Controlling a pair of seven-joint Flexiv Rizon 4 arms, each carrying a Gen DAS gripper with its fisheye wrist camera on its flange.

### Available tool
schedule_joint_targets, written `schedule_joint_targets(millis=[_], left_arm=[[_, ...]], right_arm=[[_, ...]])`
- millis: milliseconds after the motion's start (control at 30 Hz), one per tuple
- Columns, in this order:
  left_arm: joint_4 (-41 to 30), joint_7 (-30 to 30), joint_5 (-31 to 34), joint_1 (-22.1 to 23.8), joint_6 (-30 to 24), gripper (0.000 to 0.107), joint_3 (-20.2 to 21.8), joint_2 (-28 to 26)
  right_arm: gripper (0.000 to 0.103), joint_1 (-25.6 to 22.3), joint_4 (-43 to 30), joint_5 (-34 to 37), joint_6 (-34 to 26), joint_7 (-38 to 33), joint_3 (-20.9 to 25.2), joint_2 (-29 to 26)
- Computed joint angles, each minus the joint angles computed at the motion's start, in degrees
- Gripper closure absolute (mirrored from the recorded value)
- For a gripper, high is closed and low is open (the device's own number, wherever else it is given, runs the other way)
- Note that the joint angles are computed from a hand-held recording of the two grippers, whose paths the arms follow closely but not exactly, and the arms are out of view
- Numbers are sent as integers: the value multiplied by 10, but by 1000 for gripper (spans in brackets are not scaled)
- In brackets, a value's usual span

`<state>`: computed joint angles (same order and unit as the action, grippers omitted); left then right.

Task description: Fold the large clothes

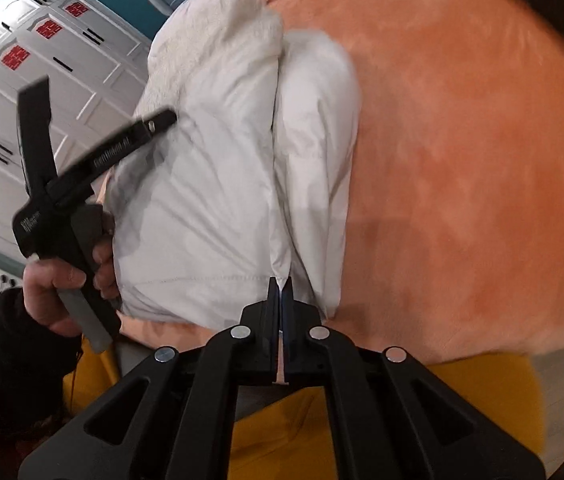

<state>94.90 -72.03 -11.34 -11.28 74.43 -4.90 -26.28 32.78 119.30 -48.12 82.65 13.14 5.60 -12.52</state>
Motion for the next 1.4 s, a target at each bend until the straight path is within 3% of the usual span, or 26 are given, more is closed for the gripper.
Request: schedule_joint_targets(millis=[67, 200, 300, 467, 533, 700, 800, 900, 1200, 1333, 1400], left_arm=[[3, 8, -19, 14, -15, 9, -12, 8], [30, 8, -60, 28, -9, 11, -25, 40], [33, 8, -57, 27, -6, 11, -17, 54], [21, -7, -33, 20, -36, 11, 4, 51], [23, -13, -35, 22, -45, 11, 4, 50], [23, -22, -20, 17, -46, 10, 7, 44], [20, -12, -26, 20, -48, 9, -3, 38], [17, 3, -24, 19, -35, 9, -8, 29], [8, 11, -14, 7, 4, 9, -4, 3], [5, -4, 10, -6, 9, 9, 15, 1], [9, -5, 11, -1, 5, 9, 13, 5]], right_arm=[[101, 10, -15, -70, -11, 43, -29, 16], [101, -4, -119, 3, -154, -123, 25, -7], [101, 4, -189, 27, -245, -216, 30, -34], [101, -4, -287, 98, -236, -318, 26, -90], [101, -1, -352, 139, -270, -359, 21, -131], [103, 15, -443, 183, -335, -365, -13, -211], [103, 8, -441, 215, -308, -351, -20, -238], [103, 24, -402, 190, -264, -316, -50, -237], [103, 19, -388, 179, -216, -277, -62, -257], [103, 11, -391, 194, -221, -282, -53, -248], [102, 17, -358, 196, -202, -252, -57, -211]])
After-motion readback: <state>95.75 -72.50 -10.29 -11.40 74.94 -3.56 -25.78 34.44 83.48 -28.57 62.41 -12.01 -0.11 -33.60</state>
